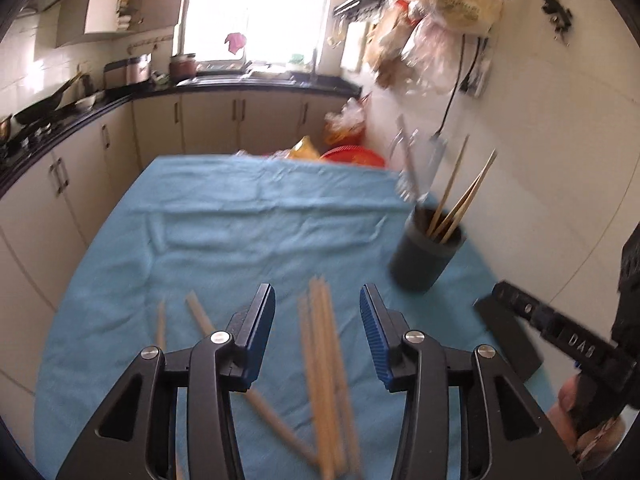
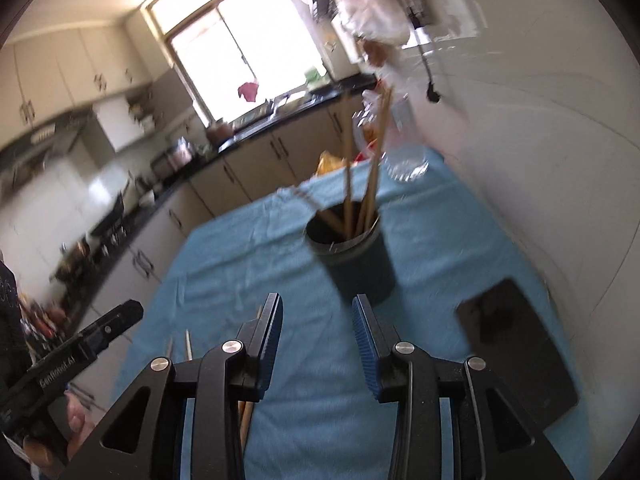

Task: Organize utensils
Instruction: 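Lower the right gripper onto the remaining chopsticks while the left gripper moves above another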

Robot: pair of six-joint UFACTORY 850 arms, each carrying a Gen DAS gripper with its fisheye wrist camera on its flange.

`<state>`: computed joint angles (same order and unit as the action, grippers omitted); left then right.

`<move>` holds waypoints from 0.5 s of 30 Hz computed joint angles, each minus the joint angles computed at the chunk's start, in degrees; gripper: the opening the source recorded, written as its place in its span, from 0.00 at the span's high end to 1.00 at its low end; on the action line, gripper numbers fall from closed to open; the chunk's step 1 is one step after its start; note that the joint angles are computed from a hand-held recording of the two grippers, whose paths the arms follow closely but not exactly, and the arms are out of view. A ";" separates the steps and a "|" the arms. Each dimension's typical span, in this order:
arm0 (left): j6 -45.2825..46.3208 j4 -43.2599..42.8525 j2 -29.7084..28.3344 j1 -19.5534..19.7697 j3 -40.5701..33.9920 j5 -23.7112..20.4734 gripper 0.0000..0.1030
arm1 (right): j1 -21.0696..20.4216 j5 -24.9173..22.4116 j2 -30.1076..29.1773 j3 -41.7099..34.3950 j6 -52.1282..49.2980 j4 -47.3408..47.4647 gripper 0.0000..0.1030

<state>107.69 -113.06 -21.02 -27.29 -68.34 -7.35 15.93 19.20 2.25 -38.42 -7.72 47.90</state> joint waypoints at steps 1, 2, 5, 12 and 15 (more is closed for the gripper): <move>1.16 -1.05 0.46 0.47 1.32 -0.06 0.59 | 0.55 0.01 -0.65 -0.37 -1.26 1.11 0.62; 2.72 -2.64 0.96 0.98 2.69 -0.09 0.59 | 1.96 0.23 -1.60 -0.86 -4.79 4.62 0.62; 9.53 -9.53 2.29 2.25 5.97 -0.67 0.59 | 4.76 0.88 -3.61 -1.61 -10.44 10.94 0.62; 18.51 -18.48 5.87 4.21 11.74 -2.83 0.59 | 11.48 4.93 -7.10 -3.88 -27.71 29.87 0.62; 20.91 -21.12 7.29 4.62 13.60 -3.62 0.58 | 13.69 7.35 -7.76 -4.36 -33.40 37.06 0.62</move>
<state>128.60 -134.18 -13.73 -22.67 -54.74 -10.97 29.62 26.55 -5.51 -42.78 -41.13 84.95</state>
